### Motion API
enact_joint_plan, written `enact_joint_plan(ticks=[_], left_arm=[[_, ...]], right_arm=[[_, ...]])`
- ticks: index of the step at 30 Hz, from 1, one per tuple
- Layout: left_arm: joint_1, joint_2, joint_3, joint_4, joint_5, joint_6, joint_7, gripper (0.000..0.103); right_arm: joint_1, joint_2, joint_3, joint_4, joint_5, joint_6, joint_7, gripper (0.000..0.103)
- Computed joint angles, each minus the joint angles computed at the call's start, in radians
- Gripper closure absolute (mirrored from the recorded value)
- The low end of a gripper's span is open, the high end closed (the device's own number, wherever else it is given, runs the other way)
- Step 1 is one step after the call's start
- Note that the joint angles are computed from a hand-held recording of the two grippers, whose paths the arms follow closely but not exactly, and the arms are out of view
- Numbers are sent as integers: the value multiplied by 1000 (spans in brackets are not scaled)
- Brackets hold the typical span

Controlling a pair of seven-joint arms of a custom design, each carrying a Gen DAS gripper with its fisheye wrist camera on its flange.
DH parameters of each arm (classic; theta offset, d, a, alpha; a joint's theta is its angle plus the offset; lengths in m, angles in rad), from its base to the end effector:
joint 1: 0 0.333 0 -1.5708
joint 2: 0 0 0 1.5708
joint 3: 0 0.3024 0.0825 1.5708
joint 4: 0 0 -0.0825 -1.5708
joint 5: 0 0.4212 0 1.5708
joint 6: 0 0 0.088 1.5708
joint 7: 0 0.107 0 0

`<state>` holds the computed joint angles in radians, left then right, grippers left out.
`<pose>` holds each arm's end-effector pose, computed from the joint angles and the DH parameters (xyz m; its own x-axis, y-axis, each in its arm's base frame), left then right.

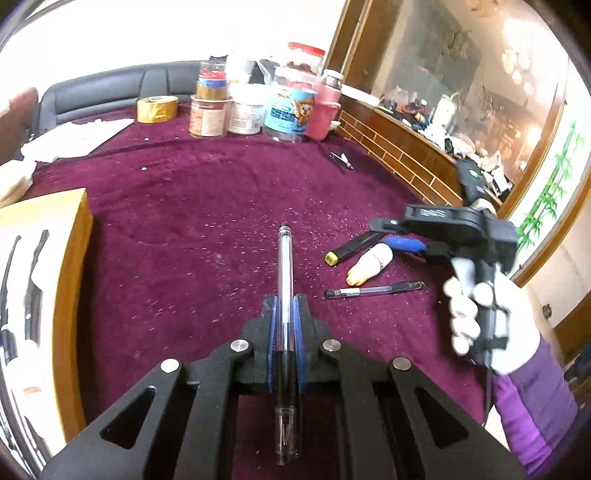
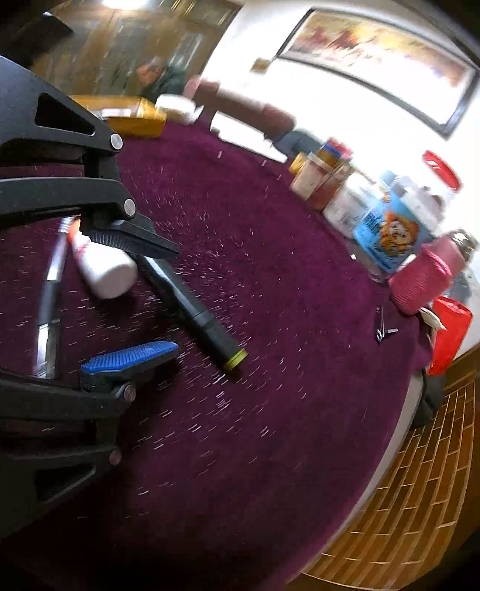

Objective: Organize rigid objects
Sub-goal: 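Grasp a clear pen with the left tool while the right tool grasps a yellow-ended marker, then carry the pen and marker to the tray and release them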

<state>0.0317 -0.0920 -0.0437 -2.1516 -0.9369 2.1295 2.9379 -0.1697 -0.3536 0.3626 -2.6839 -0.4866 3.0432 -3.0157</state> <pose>0.5682 -0.0426 0.4318 -0.8073 -0.5296 0.2603 -0.5459 0.5028 -0.6702 0.4524 0.1203 0.3705 -0.6419 -0.5389 -0.5455 -0.3901 0.8420 -0.3727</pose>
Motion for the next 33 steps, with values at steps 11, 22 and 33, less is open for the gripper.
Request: enact_joint_plan(ticks=[11, 22, 33], left_arm=[[69, 58, 24, 67, -13, -28, -44, 97], [83, 31, 21, 27, -17, 57, -20, 97], [82, -15, 43, -14, -39, 84, 20, 97]], right_arm=[[224, 251, -114, 369, -60, -494, -150, 59], [380, 252, -218, 379, -70, -496, -170, 90], [421, 205, -211, 347, -140, -366, -97, 90]])
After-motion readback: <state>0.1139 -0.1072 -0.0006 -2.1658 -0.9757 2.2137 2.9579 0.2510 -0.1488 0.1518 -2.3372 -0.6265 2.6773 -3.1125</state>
